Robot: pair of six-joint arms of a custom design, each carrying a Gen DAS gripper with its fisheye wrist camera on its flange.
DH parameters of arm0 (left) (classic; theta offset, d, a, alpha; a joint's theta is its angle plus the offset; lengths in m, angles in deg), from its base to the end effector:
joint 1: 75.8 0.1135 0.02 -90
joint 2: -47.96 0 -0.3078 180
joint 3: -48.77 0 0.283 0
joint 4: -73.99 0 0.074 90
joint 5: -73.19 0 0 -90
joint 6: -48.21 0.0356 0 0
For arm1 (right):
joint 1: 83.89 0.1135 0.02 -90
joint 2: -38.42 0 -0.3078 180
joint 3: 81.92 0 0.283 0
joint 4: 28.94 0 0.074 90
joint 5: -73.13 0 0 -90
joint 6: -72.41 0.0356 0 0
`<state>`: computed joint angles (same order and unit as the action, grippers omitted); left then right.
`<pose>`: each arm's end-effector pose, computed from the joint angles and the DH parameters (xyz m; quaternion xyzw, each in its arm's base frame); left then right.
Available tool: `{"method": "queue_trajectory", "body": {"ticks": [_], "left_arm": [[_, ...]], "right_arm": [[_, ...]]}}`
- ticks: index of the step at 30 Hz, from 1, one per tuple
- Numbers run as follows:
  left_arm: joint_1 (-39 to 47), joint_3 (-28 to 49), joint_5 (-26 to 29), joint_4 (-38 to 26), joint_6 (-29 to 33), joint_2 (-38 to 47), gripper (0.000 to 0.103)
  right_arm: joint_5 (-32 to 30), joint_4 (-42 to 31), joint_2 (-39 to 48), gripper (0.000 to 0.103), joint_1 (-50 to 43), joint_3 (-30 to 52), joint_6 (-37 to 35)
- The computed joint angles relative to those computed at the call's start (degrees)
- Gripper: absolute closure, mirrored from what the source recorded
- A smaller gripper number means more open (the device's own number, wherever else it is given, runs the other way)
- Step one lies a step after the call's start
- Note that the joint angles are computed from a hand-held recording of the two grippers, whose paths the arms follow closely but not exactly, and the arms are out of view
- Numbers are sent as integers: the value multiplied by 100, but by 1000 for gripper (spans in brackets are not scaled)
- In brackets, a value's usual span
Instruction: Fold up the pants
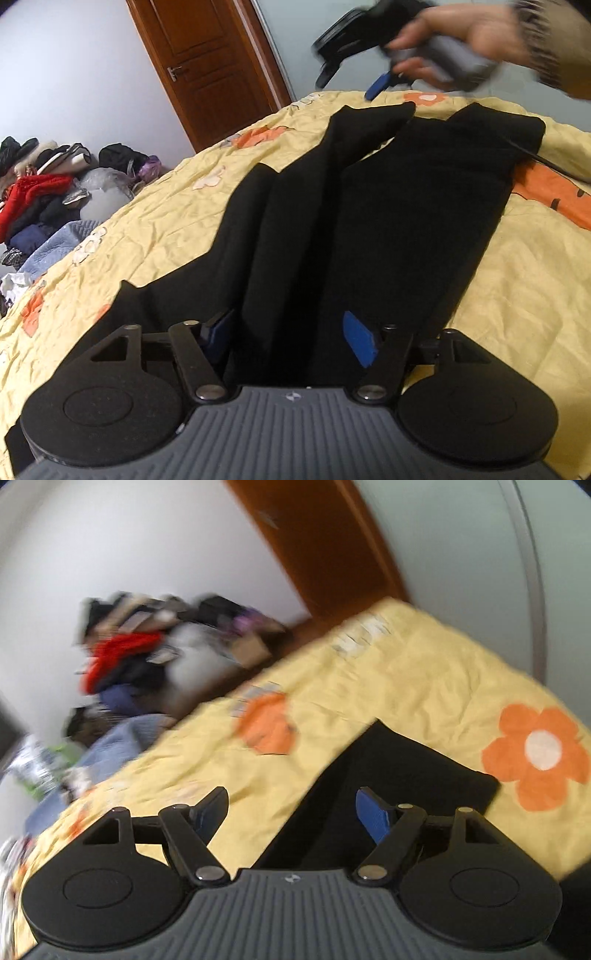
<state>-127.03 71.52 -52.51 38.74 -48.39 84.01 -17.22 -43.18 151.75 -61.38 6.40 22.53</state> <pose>0.0880 -0.0764 0.1524 0.2377 0.8648 0.0881 0.4335 0.4463 0.1852 0.2071 0.1370 0.8931 0.2251 0.3647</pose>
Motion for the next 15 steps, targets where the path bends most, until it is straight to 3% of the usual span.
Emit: {"method": "queue_trajectory", "body": {"ticks": [8,12,14,15], "left_arm": [[-117,-383,-296,1331,632,564,36],[-128,-349,-371,1615,719,821,39],[-199,-313,-433,1534,590,844,49],[-188,-310,-422,1530,573,840,53]], "right_arm": [[956,-1243,1059,28,267,1402,-189],[1006,-1472,1207,71,325,1617,-387],[1022,-1294,1027,81,342,1339,-468],[1065,-1161,926,91,343,1178,-473]]}}
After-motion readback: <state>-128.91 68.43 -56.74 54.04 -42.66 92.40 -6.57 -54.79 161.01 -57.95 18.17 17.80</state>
